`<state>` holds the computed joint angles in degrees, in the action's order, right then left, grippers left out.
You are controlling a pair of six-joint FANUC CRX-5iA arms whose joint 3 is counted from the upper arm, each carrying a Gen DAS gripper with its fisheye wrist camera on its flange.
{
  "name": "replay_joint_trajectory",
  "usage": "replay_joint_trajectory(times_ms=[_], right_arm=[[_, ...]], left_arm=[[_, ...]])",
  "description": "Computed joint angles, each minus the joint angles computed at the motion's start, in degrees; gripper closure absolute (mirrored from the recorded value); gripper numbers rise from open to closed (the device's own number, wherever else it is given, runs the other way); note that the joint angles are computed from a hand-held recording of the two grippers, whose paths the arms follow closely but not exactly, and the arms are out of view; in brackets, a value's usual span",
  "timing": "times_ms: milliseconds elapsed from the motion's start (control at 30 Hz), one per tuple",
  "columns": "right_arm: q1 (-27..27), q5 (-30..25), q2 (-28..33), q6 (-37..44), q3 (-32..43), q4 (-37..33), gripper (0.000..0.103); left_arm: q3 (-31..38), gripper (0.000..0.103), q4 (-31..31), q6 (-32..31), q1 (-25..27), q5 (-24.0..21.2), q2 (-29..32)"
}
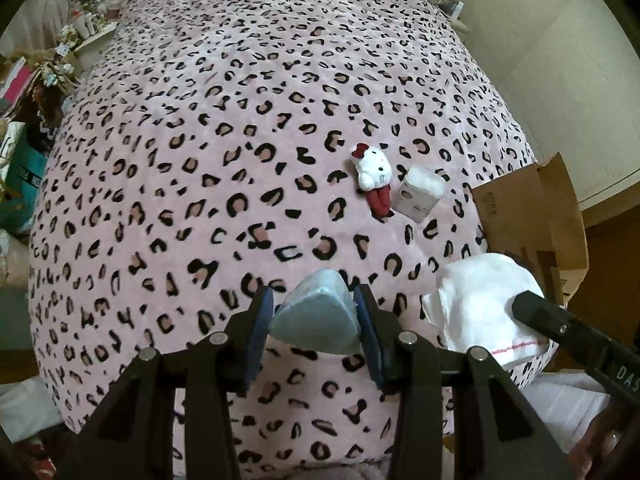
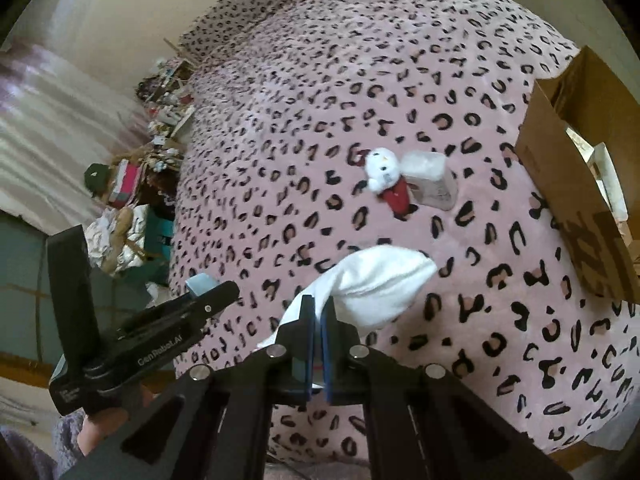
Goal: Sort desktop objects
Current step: 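Lift the pick and the sock and carry both toward the cardboard box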
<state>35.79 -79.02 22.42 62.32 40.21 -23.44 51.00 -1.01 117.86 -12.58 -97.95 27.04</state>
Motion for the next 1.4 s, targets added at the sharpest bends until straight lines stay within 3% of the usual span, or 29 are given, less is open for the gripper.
replay_joint_trajectory(times_ms=[433,1000,1267,1400], right_arm=[[0.7,-1.7,-4.4,1.0,-2.7,0.3,0.100],[-0.2,0.8,-11.2,-3.2,-12.1,4.8,0.100],[-0.9,2.7,-13.8,-6.4,-16.5,7.6,0.100],[-1.8,3.7,-14.9,-7.9,-18.2,8.7,0.100]], left_arm=[[4.3,0.061,-3.4,1.0,-4.3,-5.1,0.1],[9.8,0.061,-2.5,-2.1,-8.7,-5.8,5.7],[19.0,0.061,-1.6,-5.1,-10.5,-9.2,12.0],[29.8,0.061,-1.3,-6.8,-11.4,-13.6,18.2]])
